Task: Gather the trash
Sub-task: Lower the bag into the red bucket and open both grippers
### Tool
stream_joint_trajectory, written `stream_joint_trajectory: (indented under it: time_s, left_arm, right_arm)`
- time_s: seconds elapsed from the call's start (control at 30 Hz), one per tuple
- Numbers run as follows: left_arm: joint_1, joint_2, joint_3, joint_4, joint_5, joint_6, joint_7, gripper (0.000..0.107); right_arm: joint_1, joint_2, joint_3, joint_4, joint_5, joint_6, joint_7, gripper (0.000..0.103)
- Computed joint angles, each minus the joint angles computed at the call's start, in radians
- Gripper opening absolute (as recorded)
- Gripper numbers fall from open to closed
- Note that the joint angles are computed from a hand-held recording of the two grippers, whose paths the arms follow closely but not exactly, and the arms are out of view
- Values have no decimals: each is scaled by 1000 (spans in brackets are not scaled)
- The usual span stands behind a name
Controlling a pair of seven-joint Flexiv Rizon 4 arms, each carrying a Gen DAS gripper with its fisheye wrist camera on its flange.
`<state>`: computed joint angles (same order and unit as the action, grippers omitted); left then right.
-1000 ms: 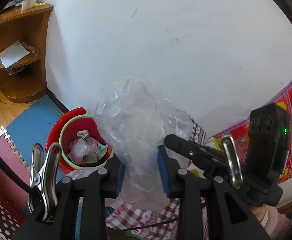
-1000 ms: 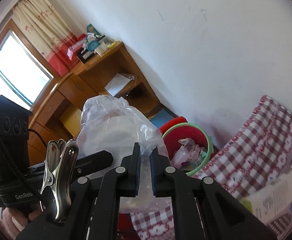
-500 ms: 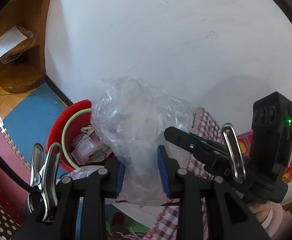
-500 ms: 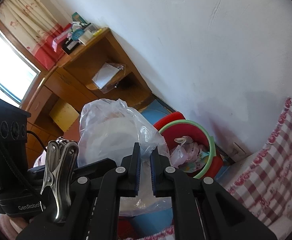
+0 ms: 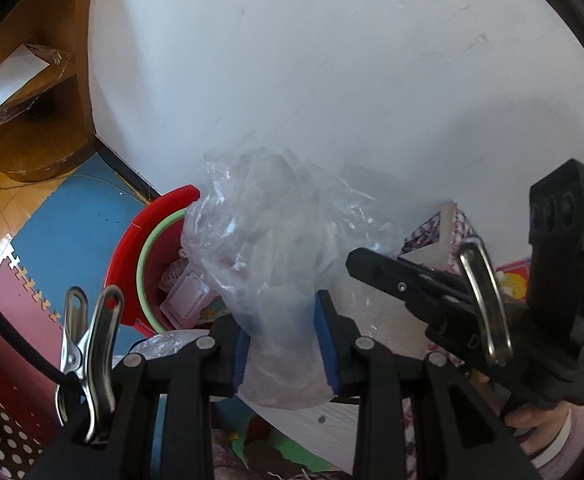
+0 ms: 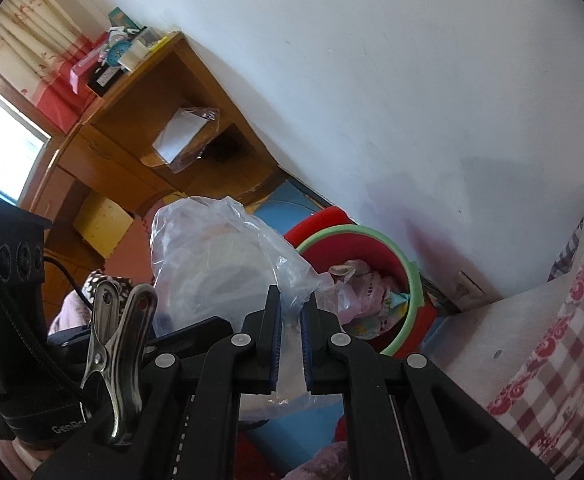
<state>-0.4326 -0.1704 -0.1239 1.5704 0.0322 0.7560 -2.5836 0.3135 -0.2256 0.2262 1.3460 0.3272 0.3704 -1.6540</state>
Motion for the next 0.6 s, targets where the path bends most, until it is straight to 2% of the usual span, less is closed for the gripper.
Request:
stream_joint_trajectory:
  time_s: [0.23,0.3,0.37,0.6]
  left_arm:
    - [18,-34,-1,17,-53,9,62,32]
    - [18,-43,1,15,-58,-7,69,38]
    - [18,-49,4,19,-61,-16,76,40]
    - [19,-62,9,30,-73,-25,89,43]
  right_arm:
    - [19,-24,-7,8,-60,19,51,10]
    - [21,-30,-8,11,-72,24,65,10]
    - [21,-31,-9,20,-85,33,82,15]
    - [23,-46,-9,21,-108,51,115,18]
